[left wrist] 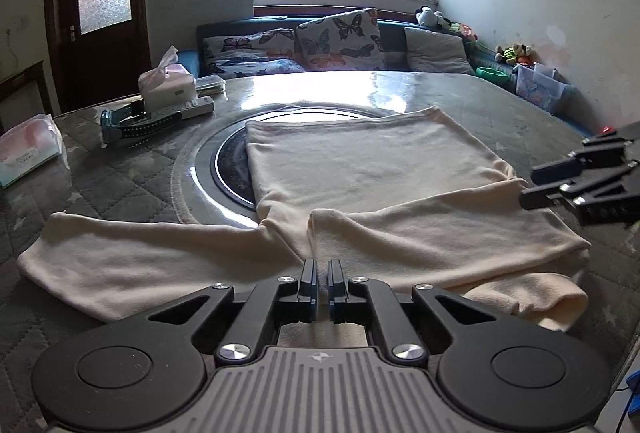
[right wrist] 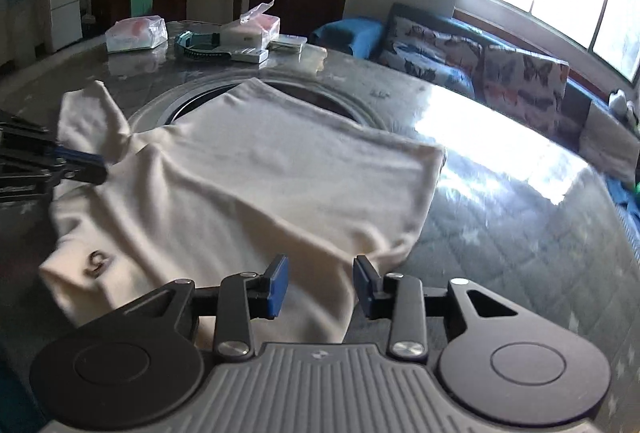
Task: Fold clothes
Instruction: 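Grasp the other sweatshirt side with the left gripper and lift it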
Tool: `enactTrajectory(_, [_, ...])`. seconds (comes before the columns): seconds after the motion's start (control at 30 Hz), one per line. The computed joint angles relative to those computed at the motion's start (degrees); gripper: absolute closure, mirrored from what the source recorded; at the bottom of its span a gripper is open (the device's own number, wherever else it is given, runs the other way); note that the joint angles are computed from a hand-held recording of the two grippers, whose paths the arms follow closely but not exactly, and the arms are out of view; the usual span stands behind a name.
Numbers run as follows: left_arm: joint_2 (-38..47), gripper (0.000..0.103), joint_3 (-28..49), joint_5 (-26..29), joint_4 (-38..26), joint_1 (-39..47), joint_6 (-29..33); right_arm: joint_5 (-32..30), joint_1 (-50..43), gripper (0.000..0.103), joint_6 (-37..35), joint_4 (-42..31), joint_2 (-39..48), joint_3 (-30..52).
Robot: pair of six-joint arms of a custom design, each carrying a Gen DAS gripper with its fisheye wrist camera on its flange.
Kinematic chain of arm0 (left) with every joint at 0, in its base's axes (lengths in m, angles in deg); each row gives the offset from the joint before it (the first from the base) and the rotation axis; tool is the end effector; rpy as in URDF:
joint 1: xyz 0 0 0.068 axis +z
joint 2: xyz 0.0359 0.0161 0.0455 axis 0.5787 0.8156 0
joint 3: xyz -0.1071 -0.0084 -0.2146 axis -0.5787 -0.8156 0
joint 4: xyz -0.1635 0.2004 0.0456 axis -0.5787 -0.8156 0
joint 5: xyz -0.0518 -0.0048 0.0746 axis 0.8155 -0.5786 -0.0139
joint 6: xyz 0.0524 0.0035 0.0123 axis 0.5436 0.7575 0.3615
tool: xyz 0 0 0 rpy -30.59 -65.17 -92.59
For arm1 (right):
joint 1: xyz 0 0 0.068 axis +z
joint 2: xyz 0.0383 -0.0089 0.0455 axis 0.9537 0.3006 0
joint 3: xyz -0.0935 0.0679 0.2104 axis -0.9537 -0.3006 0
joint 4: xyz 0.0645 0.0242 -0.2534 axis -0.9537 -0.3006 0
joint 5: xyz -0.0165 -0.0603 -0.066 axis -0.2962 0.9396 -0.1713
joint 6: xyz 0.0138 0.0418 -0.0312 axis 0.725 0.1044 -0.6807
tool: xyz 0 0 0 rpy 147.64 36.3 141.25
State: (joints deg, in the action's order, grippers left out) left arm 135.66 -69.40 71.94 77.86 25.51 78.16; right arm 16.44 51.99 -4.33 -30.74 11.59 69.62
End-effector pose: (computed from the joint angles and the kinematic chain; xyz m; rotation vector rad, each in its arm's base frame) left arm 0.2182 -0.0398 0.1102 0.2325 2.2249 -0.1493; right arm 0.2381 -0.0702 0.1173 -0.6918 2.2314 0.1008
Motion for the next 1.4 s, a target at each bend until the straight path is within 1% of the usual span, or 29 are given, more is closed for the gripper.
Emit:
enactTrajectory(0.07, [-0.49,0.098,-0.08,-0.42,-0.46,-0.17,0.10,0.09,1.00,0.068,0.30,1.41,2.41,1.19])
enactTrajectory(0.13, [-1.00,0.098,-0.25,-1.15,-1.08,-0.43,0.29,2.07,1.91,0.068,1.52,3.39,4.42,1.69])
enactTrajectory(0.23, [-2.61,0.098,-0.60,-0.45,-2.57,0.39,0.58,3.09,1.59,0.068,2.67,4.96,7.55,2.76])
enactTrajectory(0.37, [-3.84,0.095,-0.12,0.28,-3.61,0.83,0.04,2.70,1.54,0.067,3.47,4.93,6.45,2.43])
enactTrajectory(0.4, [-3.99,0.087,0.08,0.40,-3.70,0.85,-0.20,2.38,1.76,0.067,3.48,4.62,5.75,2.25])
enactTrajectory(0.43, [-2.98,0.075,0.51,0.48,-3.20,0.77,-0.59,2.01,2.15,0.067,3.53,4.17,5.06,2.10])
enactTrajectory(0.47, [-1.71,0.072,0.99,0.54,-2.55,0.66,-0.99,1.60,2.67,0.067,3.61,3.61,4.38,1.98])
enactTrajectory(0.53, [0.90,0.074,1.54,0.66,-1.19,0.52,-1.26,0.82,4.29,0.067,3.76,2.09,3.10,1.86])
enactTrajectory(0.57, [2.03,0.077,1.68,0.66,-0.72,0.51,-1.18,0.53,5.27,0.067,3.84,1.51,2.55,1.76])
enactTrajectory(0.6, [2.48,0.086,1.41,1.07,-0.24,0.65,-0.99,0.30,6.38,0.068,3.94,0.85,2.16,1.76])
enactTrajectory(0.7, [-0.19,0.096,-0.86,1.69,0.42,1.27,-0.07,0.88,11.02,0.068,5.20,0.55,1.70,1.57])
enactTrajectory(0.83, [-2.64,0.096,-1.88,4.32,-1.38,4.34,0.07,2.72,17.22,0.068,7.83,2.51,2.87,1.52])
enactTrajectory(0.9, [-3.07,0.096,-2.19,4.15,-1.77,5.57,0.34,3.86,20.38,0.068,9.56,4.22,4.27,1.76])
enactTrajectory(0.97, [-4.33,0.095,-2.49,5.30,-3.10,7.72,0.30,5.33,23.53,0.068,11.20,6.37,5.86,1.94])
enactTrajectory(1.07, [-8.07,0.094,-3.71,5.98,-5.10,11.44,0.34,6.60,26.64,0.068,12.50,7.76,7.37,2.06])
enactTrajectory(1.17, [-10.04,0.085,-3.93,5.79,-6.19,16.20,0.70,5.96,28.47,0.069,11.91,7.18,6.85,1.39])
enactTrajectory(1.23, [-9.33,0.069,-3.28,5.25,-5.77,19.38,0.57,5.11,28.95,0.069,11.38,6.81,5.49,0.57])
enactTrajectory(1.3, [-7.52,0.063,-2.43,3.48,-4.26,22.06,0.19,4.67,28.81,0.069,11.94,6.54,4.83,0.47])
enactTrajectory(1.37, [-5.09,0.059,-1.50,2.07,-2.25,24.35,-0.20,4.25,28.53,0.068,12.34,4.72,5.34,1.59])
enactTrajectory(1.4, [-3.76,0.054,-1.02,1.43,-1.12,25.46,-0.44,3.98,28.51,0.068,12.11,3.70,5.71,2.07])
